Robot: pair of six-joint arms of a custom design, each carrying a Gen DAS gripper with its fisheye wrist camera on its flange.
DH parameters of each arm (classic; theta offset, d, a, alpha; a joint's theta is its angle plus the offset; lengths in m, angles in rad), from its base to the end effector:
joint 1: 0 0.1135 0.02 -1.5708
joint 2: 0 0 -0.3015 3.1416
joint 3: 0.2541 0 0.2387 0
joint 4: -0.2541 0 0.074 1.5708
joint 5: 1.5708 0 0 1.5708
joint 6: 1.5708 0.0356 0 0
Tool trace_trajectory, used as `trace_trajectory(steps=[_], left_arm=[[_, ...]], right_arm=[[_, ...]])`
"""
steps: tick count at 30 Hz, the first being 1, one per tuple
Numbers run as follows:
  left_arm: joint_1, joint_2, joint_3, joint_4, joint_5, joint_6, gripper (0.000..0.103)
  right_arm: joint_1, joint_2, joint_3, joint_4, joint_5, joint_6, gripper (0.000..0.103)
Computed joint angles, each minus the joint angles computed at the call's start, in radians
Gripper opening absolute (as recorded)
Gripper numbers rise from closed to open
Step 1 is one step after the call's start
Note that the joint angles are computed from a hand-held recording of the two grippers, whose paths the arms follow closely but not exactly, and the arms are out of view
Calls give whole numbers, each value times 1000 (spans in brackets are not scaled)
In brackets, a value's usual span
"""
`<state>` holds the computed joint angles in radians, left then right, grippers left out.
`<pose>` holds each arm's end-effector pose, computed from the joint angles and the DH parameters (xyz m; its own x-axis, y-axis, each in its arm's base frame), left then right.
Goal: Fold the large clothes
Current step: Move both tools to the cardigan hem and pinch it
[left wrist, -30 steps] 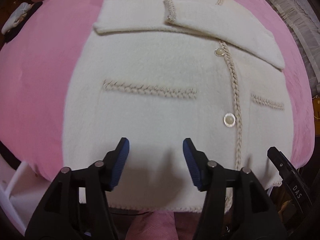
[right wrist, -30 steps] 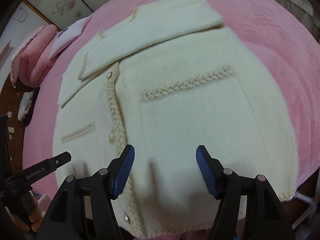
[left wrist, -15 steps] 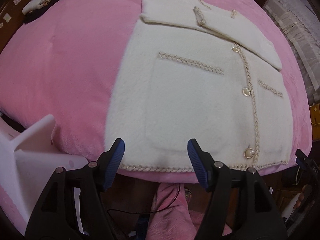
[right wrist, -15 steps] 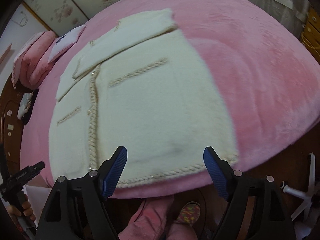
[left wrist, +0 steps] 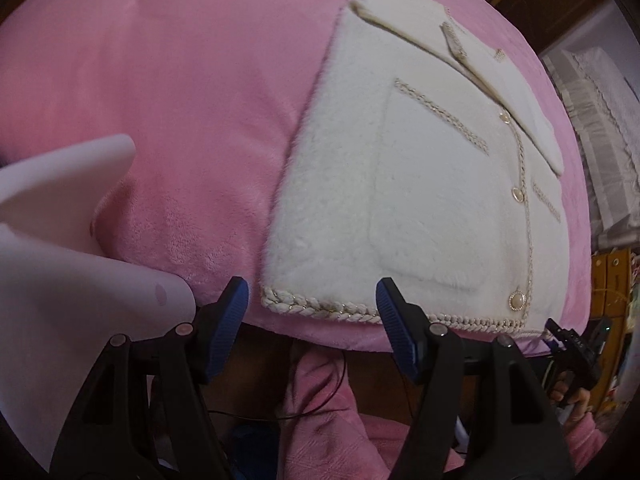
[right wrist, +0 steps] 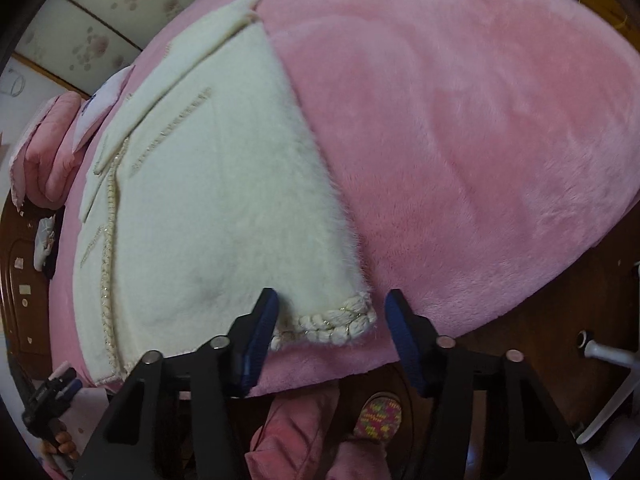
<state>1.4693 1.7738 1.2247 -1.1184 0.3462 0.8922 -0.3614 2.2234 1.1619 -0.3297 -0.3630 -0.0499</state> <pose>0.0423 0.2960 0.2324 -0.7944 -0.5727 -0.2023 -0.5110 0.8102 -0.2872 0.3667 -0.1251 0.0750 -0.9327 0.3027 -0.1958 0.2250 0.9131 0.3400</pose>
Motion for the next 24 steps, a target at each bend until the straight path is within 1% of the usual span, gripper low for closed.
trace_trajectory(steps=[1,2,3,4,7,10,12,14,16,17,18,19,20,21,23,24], left_arm=[[-3,19,4,7,-6,-9,65],[-9,30,1,21,-15,-19,66],[-17,45,0,38,-30,-31,66],[-23,59,-3,47,-33,-35,66],[-44,98,-12,78,-41,-36,66],[-70,138,-23,99,-49,-51,66],[-83,148,-44,144,-52,-80,66],[-88,131,-78,192,-54,-112,66],[-91,80,-138,253,-61,-127,64],[-90,47,-168,274,-51,-123,54],[-89,12,-196,291,-43,-115,45],[-98,-34,-230,324,-62,-124,42],[-103,-72,-258,351,-71,-130,30],[-105,-108,-280,372,-66,-132,22],[-96,-190,-319,390,-25,-123,16],[-90,-229,-323,374,4,-122,14]], right_arm=[[-4,17,14,-1,-7,4,54],[-4,18,-2,17,-12,10,53],[-4,32,13,12,-19,15,51],[-4,38,21,4,-19,18,50],[-31,42,40,-39,-26,-33,47],[-92,31,58,-111,-40,-125,38],[-104,24,63,-135,-53,-137,26],[-89,17,74,-151,-52,-117,24],[-78,17,106,-189,-40,-108,22],[-70,15,118,-205,-33,-100,21],[-61,8,130,-229,-36,-93,19],[-55,5,146,-253,-43,-87,19],[-49,-5,156,-273,-53,-81,19],[-38,-11,165,-286,-58,-73,18],[-6,-36,179,-320,-64,-72,18],[8,-42,188,-329,-75,-71,18]])
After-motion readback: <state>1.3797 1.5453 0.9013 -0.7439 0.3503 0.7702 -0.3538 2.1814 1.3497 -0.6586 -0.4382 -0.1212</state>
